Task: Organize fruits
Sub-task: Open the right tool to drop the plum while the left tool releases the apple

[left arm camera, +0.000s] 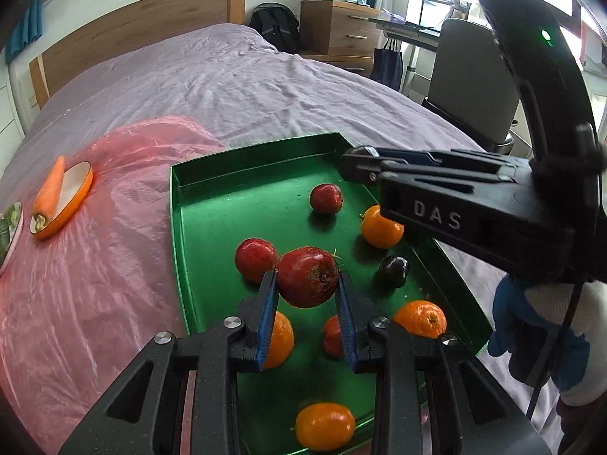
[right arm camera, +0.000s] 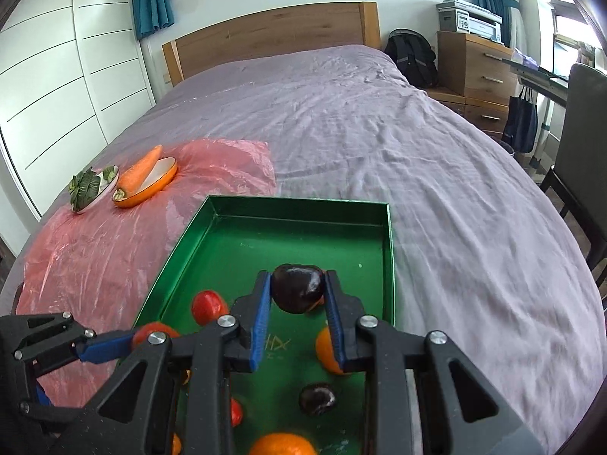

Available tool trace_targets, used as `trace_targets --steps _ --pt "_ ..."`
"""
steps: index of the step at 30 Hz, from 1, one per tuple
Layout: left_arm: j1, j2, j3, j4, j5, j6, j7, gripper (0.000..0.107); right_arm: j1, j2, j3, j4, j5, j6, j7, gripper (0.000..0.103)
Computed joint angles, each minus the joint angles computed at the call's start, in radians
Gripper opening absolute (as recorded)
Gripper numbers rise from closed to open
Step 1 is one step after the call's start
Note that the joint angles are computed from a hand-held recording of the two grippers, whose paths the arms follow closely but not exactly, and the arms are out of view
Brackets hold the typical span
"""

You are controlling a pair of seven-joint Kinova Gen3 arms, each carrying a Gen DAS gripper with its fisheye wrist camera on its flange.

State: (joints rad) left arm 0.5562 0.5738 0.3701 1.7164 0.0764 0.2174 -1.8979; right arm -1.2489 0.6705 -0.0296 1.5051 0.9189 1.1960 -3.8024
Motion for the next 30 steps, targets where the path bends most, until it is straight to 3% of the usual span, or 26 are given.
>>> trace_targets --steps 11,21,23,24,25,30 --pt "0.064 0.097 -0.054 -0.118 -0.007 0.08 0.033 0.026 0.162 -0.009 0.01 0.072 -0.038 -0.222 0.11 0.046" --pt "0.125 0.114 -0.108 -0.142 -0.033 0.1 0.072 0.026 0.17 0.017 0.05 0.063 -0.118 -0.277 0.172 0.047" --pt "0.135 0.112 -0.12 -0.144 -0.038 0.105 0.09 0.026 0.174 0.021 0.05 0.053 -0.135 -0.272 0.193 0.061" --pt "0.142 0.117 -0.126 -0.156 -0.042 0.114 0.098 0.026 0.179 0.023 0.047 0.046 -0.149 -0.268 0.21 0.087" --pt "0.144 0.114 -0.126 -0.154 -0.045 0.116 0.104 0.027 0.187 0.024 0.045 0.043 -0.162 -0.27 0.227 0.096" --pt "0.091 0.098 -0.08 -0.147 -0.031 0.12 0.087 0.034 0.189 0.019 0.048 0.028 -0.213 -0.247 0.276 0.098"
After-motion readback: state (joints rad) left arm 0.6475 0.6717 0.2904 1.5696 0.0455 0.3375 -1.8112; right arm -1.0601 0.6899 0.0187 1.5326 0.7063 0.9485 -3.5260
